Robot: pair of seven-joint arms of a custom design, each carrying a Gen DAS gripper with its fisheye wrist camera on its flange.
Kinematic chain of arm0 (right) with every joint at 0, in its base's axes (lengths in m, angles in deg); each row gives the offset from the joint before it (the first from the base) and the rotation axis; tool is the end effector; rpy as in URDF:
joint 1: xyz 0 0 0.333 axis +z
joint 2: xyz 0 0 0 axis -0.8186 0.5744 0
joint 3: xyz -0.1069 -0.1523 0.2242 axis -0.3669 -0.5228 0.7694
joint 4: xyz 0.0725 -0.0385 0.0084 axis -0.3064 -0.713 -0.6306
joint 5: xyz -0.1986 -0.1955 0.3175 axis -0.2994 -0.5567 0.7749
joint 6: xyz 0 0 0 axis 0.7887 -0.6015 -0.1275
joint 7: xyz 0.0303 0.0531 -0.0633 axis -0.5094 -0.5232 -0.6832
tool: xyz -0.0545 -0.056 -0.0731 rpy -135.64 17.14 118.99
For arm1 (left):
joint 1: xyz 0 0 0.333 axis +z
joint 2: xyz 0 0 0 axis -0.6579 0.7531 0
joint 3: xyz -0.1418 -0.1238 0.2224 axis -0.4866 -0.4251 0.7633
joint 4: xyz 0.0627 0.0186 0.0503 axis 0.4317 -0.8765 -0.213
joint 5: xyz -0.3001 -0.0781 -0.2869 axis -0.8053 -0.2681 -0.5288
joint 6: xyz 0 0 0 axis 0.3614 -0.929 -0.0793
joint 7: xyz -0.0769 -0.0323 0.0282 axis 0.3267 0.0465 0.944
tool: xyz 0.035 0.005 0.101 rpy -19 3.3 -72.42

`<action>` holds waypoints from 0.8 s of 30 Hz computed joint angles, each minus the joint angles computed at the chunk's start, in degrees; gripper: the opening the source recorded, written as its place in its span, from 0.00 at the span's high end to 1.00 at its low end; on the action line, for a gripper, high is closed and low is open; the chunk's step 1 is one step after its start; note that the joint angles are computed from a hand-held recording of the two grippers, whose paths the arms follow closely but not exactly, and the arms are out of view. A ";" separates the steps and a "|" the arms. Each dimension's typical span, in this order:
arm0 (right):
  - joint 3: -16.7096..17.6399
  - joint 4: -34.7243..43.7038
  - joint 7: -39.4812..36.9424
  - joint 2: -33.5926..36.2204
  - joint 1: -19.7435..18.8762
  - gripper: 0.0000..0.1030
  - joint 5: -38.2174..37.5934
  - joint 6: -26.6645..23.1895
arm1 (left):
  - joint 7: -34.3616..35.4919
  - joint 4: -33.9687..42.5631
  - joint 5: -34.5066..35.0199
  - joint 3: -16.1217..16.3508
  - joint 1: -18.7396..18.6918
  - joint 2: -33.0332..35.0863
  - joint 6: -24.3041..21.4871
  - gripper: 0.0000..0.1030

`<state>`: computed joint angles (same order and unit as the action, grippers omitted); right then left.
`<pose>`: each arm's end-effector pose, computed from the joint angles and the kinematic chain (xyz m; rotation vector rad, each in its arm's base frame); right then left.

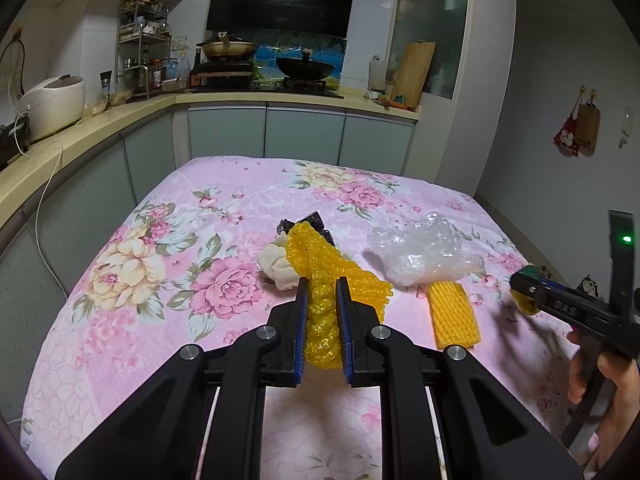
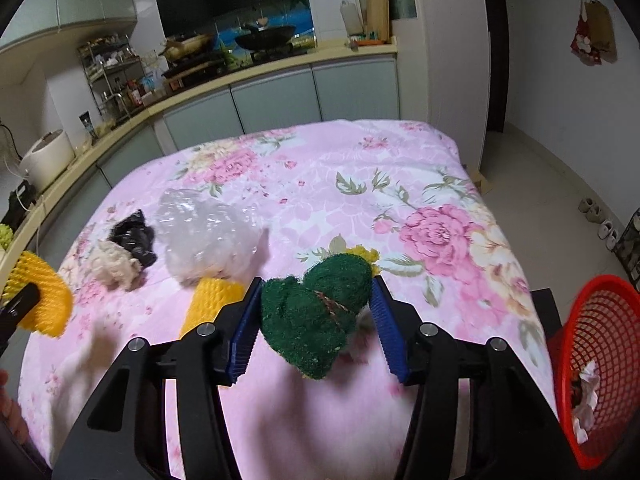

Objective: Collect trash
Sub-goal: 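Carry the yellow foam net and green scrubber with both tools to the red basket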

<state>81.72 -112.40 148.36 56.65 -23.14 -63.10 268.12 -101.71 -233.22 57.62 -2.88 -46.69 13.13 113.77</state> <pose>0.5640 0.3390 0.3567 -1.8804 1.3500 -0.4028 0.3978 -0.2328 0.3992 -1.9047 1.2795 -0.8200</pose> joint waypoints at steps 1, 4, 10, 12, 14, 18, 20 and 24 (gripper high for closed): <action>-1.55 -0.99 0.73 -0.85 1.54 0.50 -0.36 0.50 | 0.01 0.03 -0.03 -0.10 -0.14 -0.16 -0.10 0.88; -5.46 -4.61 2.31 -3.93 5.44 0.50 -1.25 2.13 | 0.29 0.23 -0.11 -0.43 -0.56 -0.64 -0.42 0.88; -15.34 -11.85 1.87 -10.07 15.70 0.50 0.64 5.93 | 0.96 0.84 -0.49 -1.17 -1.40 -1.46 -1.30 0.88; -17.16 -13.73 -0.12 -12.02 17.91 0.50 3.09 6.78 | 1.19 1.10 -0.47 -1.49 -1.68 -1.80 -1.58 0.88; -19.29 -15.29 -3.62 -13.86 20.71 0.50 7.08 7.61 | 1.43 1.50 -0.36 -1.81 -1.92 -2.00 -1.82 0.88; -16.98 -17.77 -9.86 -17.31 19.75 0.50 13.64 9.56 | 1.96 2.43 0.03 -2.24 -2.27 -2.15 -2.04 0.88; -15.24 -18.69 -11.05 -18.70 18.20 0.50 14.56 10.35 | 2.24 3.19 0.39 -2.58 -2.40 -1.91 -2.24 0.88; -10.64 -20.28 -14.04 -21.26 14.12 0.50 17.41 12.01 | 2.52 4.68 1.29 -2.97 -2.70 -1.31 -2.29 0.88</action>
<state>71.08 -132.68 134.32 35.39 -9.02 -45.68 280.13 -99.19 -228.54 58.91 -5.85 -49.39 11.82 111.48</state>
